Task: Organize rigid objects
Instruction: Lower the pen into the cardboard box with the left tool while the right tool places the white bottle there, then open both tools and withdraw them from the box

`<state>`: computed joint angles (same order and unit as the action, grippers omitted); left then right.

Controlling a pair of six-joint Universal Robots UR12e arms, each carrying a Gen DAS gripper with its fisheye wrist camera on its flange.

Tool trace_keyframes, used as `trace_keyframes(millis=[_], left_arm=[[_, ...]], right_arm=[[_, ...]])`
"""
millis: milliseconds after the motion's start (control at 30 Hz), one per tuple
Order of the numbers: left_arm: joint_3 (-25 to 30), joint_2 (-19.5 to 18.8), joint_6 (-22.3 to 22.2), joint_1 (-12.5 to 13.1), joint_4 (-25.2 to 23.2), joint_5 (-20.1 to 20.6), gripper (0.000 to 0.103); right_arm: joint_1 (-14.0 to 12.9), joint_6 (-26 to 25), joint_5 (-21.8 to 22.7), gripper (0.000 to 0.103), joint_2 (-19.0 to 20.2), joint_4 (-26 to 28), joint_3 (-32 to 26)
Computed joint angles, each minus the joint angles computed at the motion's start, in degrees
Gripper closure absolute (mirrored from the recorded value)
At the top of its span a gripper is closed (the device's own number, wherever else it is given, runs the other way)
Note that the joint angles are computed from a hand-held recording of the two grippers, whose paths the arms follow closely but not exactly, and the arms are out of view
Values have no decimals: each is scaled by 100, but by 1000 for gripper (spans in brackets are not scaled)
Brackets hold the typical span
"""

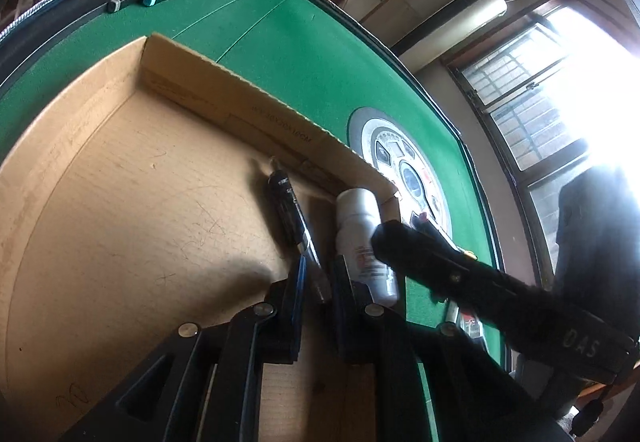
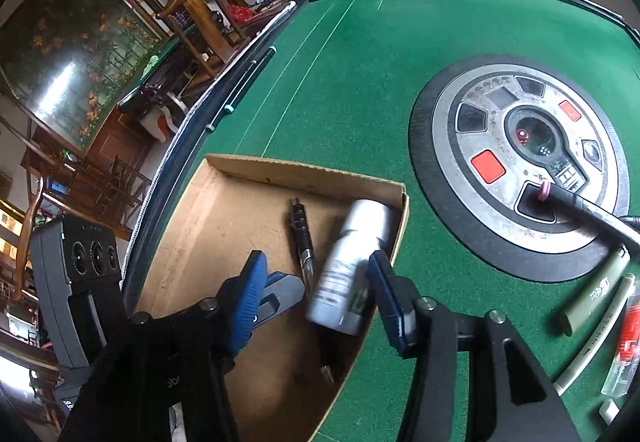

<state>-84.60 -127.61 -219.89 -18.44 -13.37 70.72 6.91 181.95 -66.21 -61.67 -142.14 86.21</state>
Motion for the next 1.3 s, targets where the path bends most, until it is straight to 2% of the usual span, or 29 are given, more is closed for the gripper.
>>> trace_keyframes(millis=[100, 167, 200, 267, 300, 433, 600, 733, 800, 900, 967, 1100, 1233, 1300], left_arm=[[-148, 83, -164, 4, 155, 86, 82], [-318, 190, -307, 0, 391, 169, 73], [-380, 238, -350, -14, 475, 261, 70], [-539, 360, -488, -76, 630, 645, 54], [-597, 406, -556, -108, 679, 826, 51], [-748, 571, -727, -200, 650, 1195, 49], [-848, 837, -635, -485, 610, 1769, 49], [-716, 985, -390, -803, 655, 2188, 49], [-675, 1088, -122, -949, 789, 2389, 49], [-557, 1180, 251, -1147, 981, 2816, 43], [-422, 1216, 518, -1241, 1127, 2910, 43], [-138, 1317, 785, -1288, 1220, 2684, 42], [206, 1455, 821, -1164, 1230, 1999, 35], [416, 1507, 828, -1155, 1145, 2128, 33]], right_arm=[[-62, 20, 61, 49, -161, -437, 269], [-128, 12, 118, 42, -324, -798, 539], [-173, 11, 116, 40, -436, -1021, 720], [-266, -1, 83, 34, -654, -1537, 1104], [-295, -27, 19, 34, -738, -1804, 1276], [-471, -22, -290, 34, -1071, -2786, 1958], [-855, 177, 9, 34, -1394, -3330, 2460], [-1097, -3, 97, 34, -1682, -3537, 2653], [-1225, -82, 183, 34, -1824, -3667, 2718], [-1440, -100, 275, 33, -2075, -3813, 2823], [-1608, -99, 411, 32, -2251, -3839, 2855], [-1919, -79, 472, 32, -2671, -3631, 2820], [-2138, -289, 179, 31, -3167, -3096, 2470], [-2184, -525, -131, 25, -3350, -2650, 2153]])
